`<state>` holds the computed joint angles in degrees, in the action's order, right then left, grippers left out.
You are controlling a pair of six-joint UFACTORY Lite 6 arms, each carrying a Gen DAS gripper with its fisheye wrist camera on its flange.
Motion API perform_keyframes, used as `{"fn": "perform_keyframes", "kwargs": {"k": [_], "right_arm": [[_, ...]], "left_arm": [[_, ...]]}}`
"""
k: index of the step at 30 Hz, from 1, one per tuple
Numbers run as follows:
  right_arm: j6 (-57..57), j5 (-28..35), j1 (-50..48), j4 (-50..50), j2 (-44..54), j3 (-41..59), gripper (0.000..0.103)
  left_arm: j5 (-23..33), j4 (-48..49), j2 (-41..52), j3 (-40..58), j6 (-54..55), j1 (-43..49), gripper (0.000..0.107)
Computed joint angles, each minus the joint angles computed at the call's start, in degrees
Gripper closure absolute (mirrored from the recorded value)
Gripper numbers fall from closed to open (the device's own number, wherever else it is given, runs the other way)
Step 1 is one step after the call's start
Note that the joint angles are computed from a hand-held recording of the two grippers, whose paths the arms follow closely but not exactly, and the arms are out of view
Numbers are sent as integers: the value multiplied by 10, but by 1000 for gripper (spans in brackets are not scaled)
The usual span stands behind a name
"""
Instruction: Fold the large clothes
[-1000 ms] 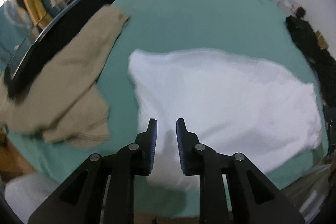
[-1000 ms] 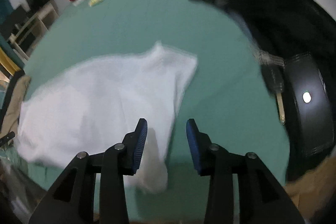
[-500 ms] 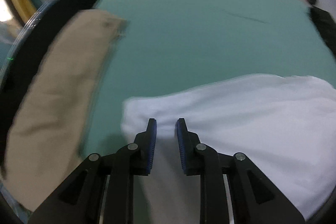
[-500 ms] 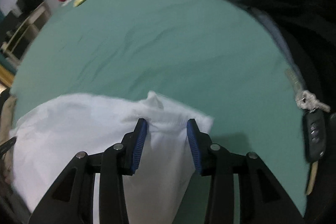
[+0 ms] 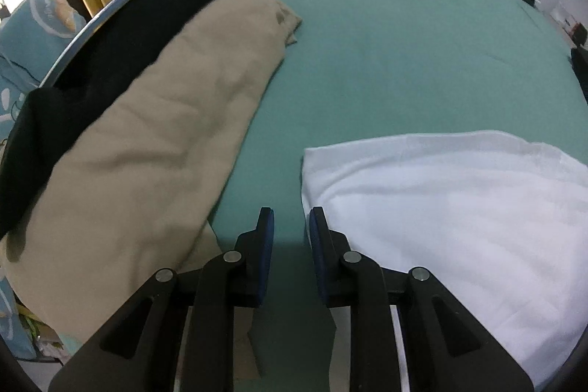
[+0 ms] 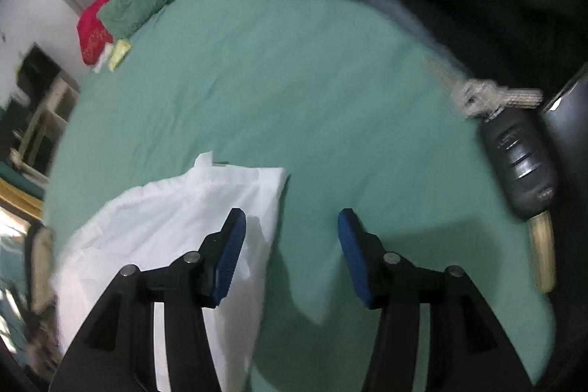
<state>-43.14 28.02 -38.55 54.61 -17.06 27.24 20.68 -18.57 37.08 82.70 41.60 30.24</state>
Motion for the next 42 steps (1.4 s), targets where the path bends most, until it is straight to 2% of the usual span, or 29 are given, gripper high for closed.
{"fn": "perform_keyframes", "kwargs": {"k": [3, 5, 8, 11, 13, 15, 17, 20, 23, 25, 26, 27, 29, 31, 35, 36, 38, 42], "right_arm": [[-81, 53, 2, 83, 48, 19, 102], [-42, 56, 27, 57, 38, 22, 102], [133, 1, 61, -111, -58, 13, 102], [281, -3, 59, -291, -156, -1, 102], [384, 0, 92, -411, -168, 4, 103], [479, -15, 139, -507, -139, 6, 102], [488, -15, 142, -508, -135, -6, 102], [422, 0, 133, -445, -149, -5, 101], [488, 13, 168, -517, -187, 3, 95], [470, 10, 179, -502, -191, 12, 82], [429, 8, 176, -464, -186, 16, 78], [407, 16, 182, -441, -194, 13, 68], [329, 12, 217, -362, -149, 31, 65], [305, 5, 280, -359, -91, 65, 65], [371, -21, 405, -473, 51, 149, 65], [384, -19, 426, -500, 102, 181, 65], [376, -12, 443, -522, 179, 229, 65], [534, -42, 452, -690, 277, 304, 65]], "left_arm": [[3, 22, 23, 33, -13, -1, 85], [-1, 35, 29, 41, -24, -5, 86], [1, 44, 49, 68, -29, -7, 86], [-9, 63, 67, 89, -39, -8, 86], [-34, 86, 51, 58, -59, -19, 86], [-40, 107, 61, 71, -75, -22, 85], [-32, 110, 72, 92, -83, -27, 85], [-17, 24, 66, 105, -9, -22, 85], [-4, -84, 69, 122, 121, -18, 85], [53, -114, 77, 163, 174, -7, 85], [88, -108, 97, 201, 181, -5, 85], [120, -122, 114, 227, 205, -6, 85], [152, -122, 106, 214, 221, -20, 85], [167, -115, 110, 213, 245, -36, 85], [226, -25, 210, 357, 186, -64, 85], [216, -14, 233, 383, 167, -69, 85], [232, -2, 238, 394, 152, -78, 85], [256, 17, 317, 521, 95, -87, 85]]}}
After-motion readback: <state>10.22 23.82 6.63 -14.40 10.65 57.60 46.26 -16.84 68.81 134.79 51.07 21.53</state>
